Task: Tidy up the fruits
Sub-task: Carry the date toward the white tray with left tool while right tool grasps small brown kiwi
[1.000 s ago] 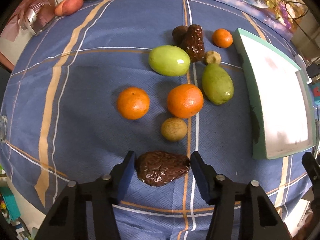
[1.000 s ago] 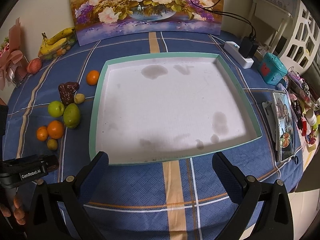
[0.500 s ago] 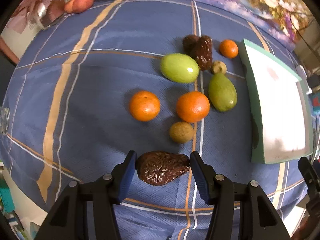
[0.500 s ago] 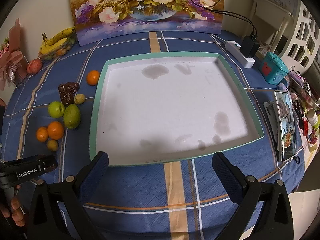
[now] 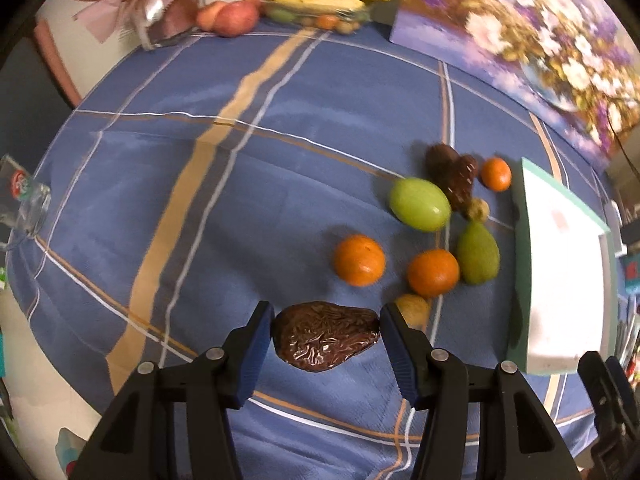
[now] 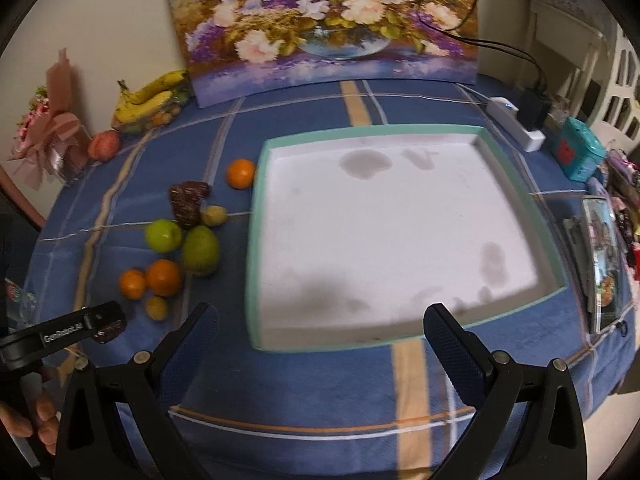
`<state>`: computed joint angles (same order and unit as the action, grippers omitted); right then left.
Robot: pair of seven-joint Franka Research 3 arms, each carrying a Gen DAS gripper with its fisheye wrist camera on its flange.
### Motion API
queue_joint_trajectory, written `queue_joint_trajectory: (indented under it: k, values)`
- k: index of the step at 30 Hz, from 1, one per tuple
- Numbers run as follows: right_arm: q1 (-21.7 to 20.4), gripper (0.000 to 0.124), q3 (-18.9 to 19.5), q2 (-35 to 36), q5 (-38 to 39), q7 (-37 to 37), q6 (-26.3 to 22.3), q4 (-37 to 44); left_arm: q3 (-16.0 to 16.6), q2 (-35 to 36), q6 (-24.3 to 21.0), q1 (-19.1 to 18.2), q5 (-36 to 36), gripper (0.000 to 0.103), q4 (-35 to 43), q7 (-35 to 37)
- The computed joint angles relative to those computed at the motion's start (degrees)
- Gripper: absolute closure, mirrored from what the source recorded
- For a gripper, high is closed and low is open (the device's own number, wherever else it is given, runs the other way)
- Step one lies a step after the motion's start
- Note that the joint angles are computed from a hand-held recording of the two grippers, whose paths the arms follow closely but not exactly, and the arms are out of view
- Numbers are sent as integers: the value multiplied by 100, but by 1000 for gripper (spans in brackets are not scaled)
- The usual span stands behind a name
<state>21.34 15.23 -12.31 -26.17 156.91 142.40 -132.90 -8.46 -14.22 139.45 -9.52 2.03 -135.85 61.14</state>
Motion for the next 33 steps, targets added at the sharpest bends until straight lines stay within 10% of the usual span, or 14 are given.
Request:
queue_joint_trajectory:
  k: [17,33]
  values:
    - [496,48,-290,1094,312,-559,1027,759,50,13,166,257,404,45,-26,-478]
    - [1096,80,-621,2193,1563,-2011,599,1730,87,264,50,321,234,45,151,-374]
